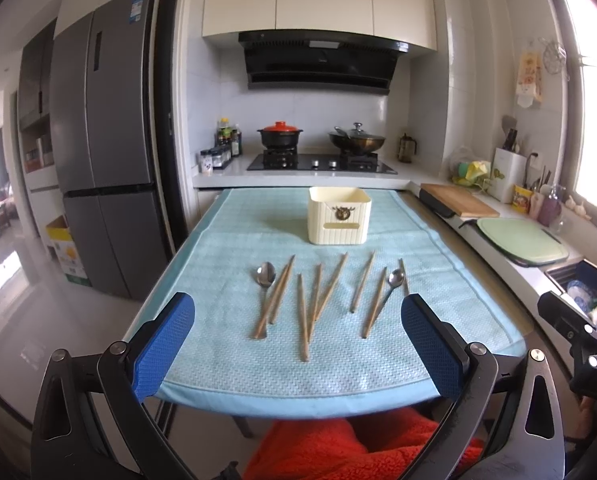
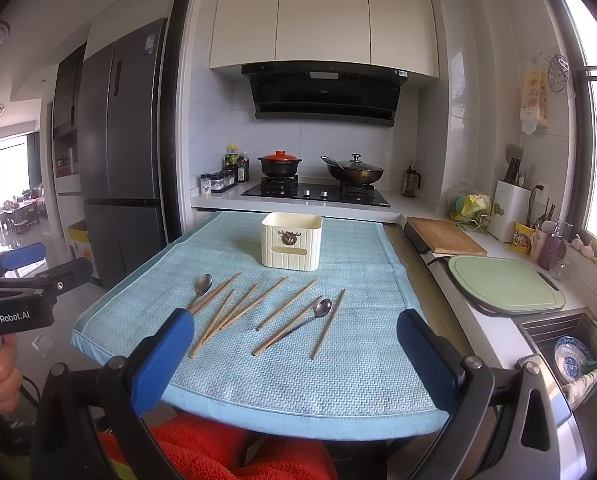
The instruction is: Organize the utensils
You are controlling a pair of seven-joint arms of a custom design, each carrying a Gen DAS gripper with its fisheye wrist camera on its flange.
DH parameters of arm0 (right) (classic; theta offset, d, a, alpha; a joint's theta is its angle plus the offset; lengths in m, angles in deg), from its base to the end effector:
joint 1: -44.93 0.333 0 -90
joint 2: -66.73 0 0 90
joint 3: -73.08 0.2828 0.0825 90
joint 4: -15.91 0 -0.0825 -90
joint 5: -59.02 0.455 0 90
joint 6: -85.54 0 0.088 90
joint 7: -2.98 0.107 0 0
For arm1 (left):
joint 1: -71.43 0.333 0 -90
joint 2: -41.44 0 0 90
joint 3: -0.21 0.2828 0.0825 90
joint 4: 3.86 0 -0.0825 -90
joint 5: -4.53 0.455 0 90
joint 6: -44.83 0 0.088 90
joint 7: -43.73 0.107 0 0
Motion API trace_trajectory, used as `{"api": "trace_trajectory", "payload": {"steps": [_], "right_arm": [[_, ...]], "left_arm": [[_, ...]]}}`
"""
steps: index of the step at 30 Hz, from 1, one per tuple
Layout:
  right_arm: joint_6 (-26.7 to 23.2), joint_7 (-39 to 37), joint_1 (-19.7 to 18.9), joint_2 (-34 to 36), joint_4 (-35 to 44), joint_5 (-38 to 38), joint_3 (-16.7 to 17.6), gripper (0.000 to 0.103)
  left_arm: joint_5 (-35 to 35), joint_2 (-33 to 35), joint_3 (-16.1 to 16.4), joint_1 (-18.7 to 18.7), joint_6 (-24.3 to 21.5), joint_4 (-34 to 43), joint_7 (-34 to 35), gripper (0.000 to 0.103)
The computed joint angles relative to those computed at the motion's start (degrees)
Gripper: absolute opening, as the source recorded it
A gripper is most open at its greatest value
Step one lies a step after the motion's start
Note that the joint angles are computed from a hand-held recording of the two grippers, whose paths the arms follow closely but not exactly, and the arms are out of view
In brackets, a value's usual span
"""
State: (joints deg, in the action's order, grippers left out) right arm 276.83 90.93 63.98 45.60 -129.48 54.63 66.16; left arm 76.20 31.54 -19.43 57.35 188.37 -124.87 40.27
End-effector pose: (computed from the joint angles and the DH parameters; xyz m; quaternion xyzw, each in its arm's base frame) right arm 0.5173 0.1176 0.4765 -0.6744 0.4911 -0.3496 0.4264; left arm 0.5072 -0.3538 0.4844 -0.6457 0.5493 -0.3551 0.3940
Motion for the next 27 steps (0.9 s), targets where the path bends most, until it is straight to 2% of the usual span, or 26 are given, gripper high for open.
{"api": "trace_trajectory", "payload": {"steps": [27], "right_arm": [[-0.1, -0.2, 2.0, 0.6, 0.6, -0.5, -2.2, 0.103]], "left_arm": [[0.5, 0.9, 0.4, -0.2, 0.1, 0.7, -0.1, 0.103]]}}
